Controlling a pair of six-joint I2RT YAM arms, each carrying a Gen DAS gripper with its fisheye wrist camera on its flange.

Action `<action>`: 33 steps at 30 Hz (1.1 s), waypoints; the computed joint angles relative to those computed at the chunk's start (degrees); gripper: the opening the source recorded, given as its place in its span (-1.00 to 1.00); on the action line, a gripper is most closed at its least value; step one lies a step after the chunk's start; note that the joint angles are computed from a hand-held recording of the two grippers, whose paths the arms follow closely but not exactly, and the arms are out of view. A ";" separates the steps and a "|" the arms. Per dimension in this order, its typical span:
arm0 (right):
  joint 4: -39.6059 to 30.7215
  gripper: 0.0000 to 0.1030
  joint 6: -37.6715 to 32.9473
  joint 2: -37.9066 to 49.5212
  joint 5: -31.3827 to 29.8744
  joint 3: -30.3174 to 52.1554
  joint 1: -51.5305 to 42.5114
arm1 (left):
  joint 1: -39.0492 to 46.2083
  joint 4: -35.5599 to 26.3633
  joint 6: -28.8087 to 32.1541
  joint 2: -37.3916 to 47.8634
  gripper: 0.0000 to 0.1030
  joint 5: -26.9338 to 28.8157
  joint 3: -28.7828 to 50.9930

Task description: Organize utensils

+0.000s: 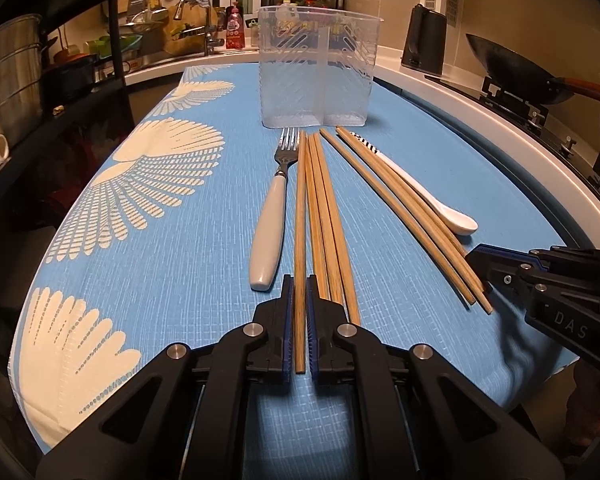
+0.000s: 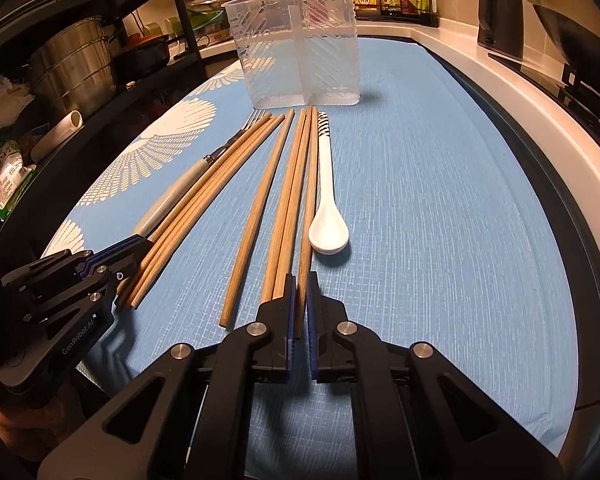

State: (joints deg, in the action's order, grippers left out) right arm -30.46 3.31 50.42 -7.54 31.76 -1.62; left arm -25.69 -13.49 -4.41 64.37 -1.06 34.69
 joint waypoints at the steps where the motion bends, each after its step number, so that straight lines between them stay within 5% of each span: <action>1: 0.04 -0.87 -0.01 -0.07 0.08 -0.07 0.00 | -0.05 0.10 -0.08 0.10 -0.87 -0.06 0.00; 33: 0.84 -0.91 -0.60 -7.42 5.42 -1.88 4.62 | 0.31 0.94 0.36 -3.55 -0.88 -0.21 -0.94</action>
